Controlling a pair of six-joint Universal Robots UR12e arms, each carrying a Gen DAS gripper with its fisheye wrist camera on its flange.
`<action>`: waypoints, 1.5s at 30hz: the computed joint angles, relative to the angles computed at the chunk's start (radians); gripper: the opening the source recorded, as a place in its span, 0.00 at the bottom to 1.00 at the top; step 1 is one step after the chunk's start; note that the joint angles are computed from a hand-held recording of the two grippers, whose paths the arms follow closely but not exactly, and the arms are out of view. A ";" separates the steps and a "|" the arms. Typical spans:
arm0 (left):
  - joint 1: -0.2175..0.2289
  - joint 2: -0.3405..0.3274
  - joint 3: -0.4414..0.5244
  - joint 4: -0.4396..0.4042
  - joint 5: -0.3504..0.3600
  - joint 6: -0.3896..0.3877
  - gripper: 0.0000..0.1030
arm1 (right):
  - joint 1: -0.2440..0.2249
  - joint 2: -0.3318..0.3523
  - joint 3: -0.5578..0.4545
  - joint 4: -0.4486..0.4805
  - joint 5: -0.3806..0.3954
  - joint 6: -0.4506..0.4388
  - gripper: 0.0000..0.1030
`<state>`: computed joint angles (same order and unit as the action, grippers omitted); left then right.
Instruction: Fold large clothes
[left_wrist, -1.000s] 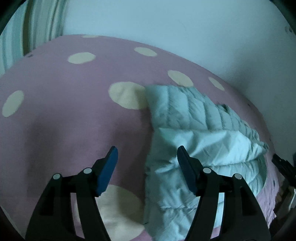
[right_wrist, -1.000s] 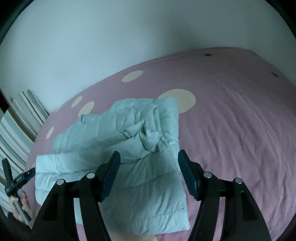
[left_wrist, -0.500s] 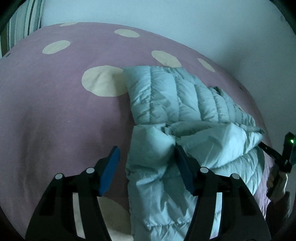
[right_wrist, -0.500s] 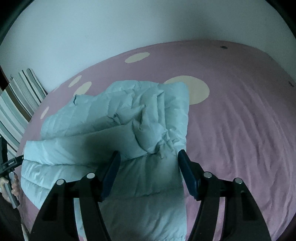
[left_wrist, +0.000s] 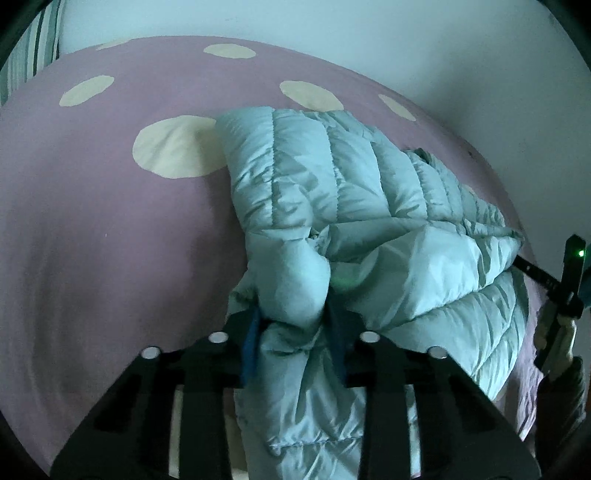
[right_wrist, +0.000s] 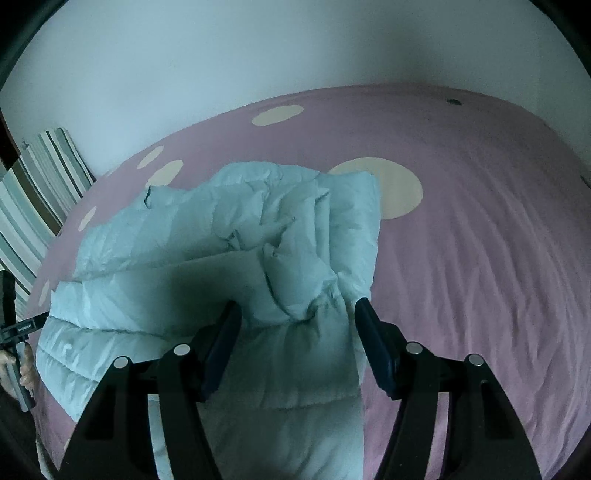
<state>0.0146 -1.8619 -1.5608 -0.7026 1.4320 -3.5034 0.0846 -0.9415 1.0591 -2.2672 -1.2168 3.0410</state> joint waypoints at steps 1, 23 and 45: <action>-0.001 -0.001 0.003 -0.004 0.007 0.003 0.21 | 0.000 0.002 -0.004 0.004 -0.002 -0.005 0.55; -0.040 0.009 0.013 0.042 0.183 0.021 0.05 | 0.004 -0.036 0.057 -0.080 -0.057 0.021 0.07; -0.057 -0.015 0.105 0.083 0.305 0.036 0.04 | 0.001 -0.031 0.006 -0.169 -0.034 0.073 0.06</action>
